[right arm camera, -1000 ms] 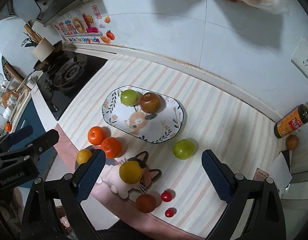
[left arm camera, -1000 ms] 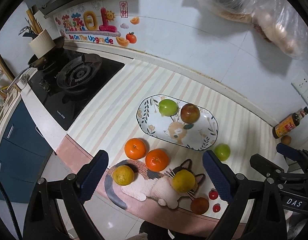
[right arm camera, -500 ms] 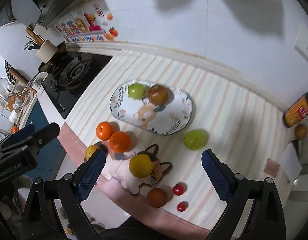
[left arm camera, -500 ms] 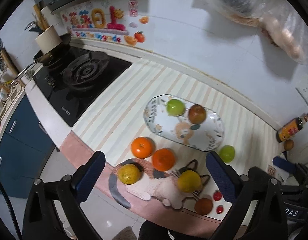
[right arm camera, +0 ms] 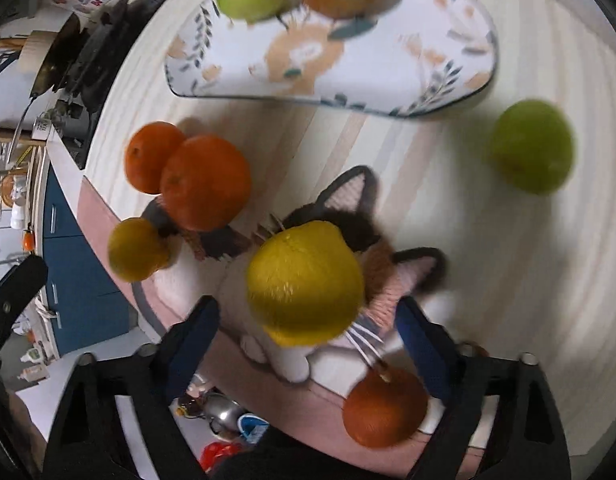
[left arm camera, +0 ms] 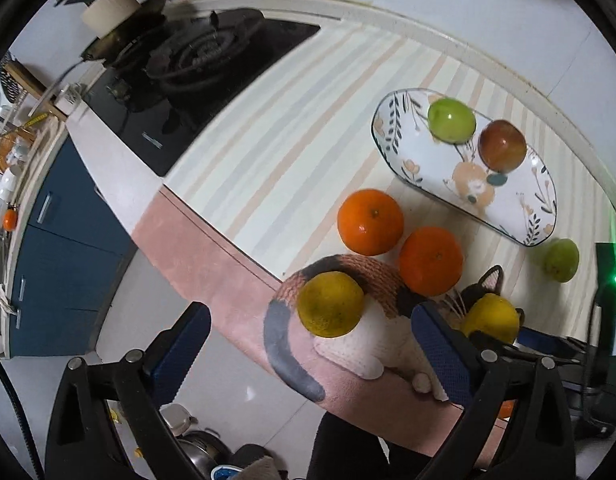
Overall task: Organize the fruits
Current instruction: 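Grasp a mandarin orange with the left tool while the right tool grasps a yellow lemon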
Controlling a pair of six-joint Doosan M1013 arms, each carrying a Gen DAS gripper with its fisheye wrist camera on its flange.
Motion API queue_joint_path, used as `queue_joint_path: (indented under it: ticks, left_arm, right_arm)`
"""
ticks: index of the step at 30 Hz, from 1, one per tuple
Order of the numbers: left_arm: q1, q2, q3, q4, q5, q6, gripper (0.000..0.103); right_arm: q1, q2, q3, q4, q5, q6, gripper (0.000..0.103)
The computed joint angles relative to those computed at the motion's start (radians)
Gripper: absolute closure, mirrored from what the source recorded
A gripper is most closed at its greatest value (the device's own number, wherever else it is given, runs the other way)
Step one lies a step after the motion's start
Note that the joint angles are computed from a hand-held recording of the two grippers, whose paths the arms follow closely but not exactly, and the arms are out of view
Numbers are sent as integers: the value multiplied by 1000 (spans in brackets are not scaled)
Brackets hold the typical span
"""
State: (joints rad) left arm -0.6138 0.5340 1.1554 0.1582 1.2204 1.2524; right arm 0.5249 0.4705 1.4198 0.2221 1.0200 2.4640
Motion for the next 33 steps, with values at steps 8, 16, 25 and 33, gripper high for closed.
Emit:
queue_joint_path:
  ticks: [8,16,25,33]
  left_arm:
    - [-16,87,-97,-111,48,146,0]
    - [-43,200,-217,-150,158,245,2]
    - [-80,191,-202,-41,128,297,27]
    - [-70,190,-189,-96,149,270,36]
  right_arm:
    - [-17,-38,44,-59,14,25,37]
    - [-47,-71,93,-35,11,17,37]
    - [-54,-73,109,9,-8,0,37]
    - [-58,-77,115,11,-6,0,37]
